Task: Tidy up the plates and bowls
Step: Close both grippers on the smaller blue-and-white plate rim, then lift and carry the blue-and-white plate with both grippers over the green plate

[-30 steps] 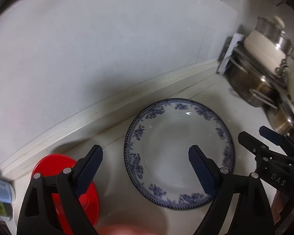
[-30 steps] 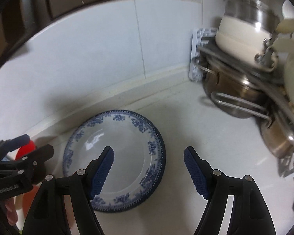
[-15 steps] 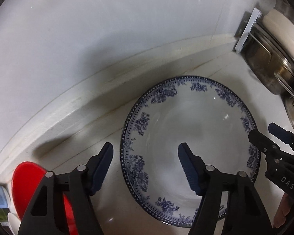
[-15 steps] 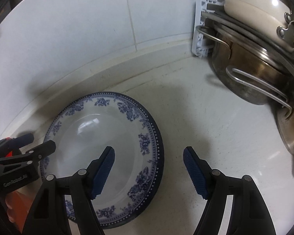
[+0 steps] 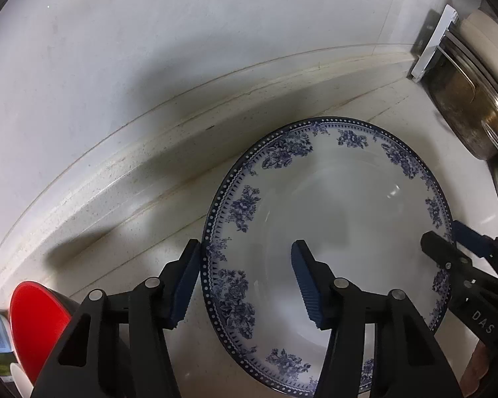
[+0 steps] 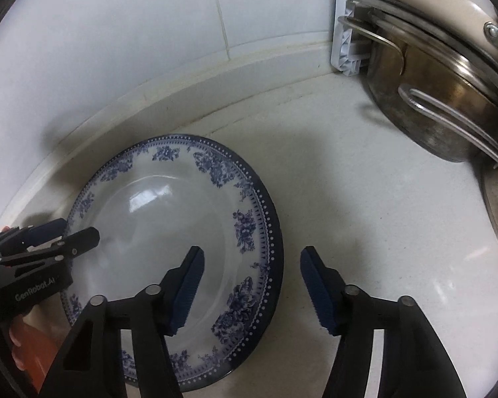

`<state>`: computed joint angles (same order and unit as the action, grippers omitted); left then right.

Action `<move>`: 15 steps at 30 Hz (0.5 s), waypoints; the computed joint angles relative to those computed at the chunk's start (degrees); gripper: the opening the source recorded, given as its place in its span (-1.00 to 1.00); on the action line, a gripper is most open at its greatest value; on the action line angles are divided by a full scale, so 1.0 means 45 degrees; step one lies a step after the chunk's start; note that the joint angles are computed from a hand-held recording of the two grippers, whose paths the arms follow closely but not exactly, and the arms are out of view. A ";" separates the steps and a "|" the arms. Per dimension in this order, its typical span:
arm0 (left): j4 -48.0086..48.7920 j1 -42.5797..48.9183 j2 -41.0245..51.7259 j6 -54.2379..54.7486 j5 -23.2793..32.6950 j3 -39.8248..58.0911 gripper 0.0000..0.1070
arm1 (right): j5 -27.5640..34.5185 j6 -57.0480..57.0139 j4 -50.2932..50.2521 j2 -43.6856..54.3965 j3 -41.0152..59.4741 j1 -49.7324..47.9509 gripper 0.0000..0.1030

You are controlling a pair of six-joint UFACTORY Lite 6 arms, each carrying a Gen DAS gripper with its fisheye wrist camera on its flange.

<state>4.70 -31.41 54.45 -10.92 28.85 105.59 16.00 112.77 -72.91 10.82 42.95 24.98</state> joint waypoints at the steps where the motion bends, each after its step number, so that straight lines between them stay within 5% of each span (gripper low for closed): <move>1: -0.0004 0.0023 -0.0027 0.0028 0.0012 -0.0010 -0.09 | -0.0168 -0.0040 0.0011 0.0119 0.0072 -0.0073 0.08; 15: 0.0599 0.0084 -0.1027 -0.1293 -0.0328 -0.1249 -0.24 | 0.0535 -0.0812 0.0774 0.0408 0.0516 0.0179 -0.20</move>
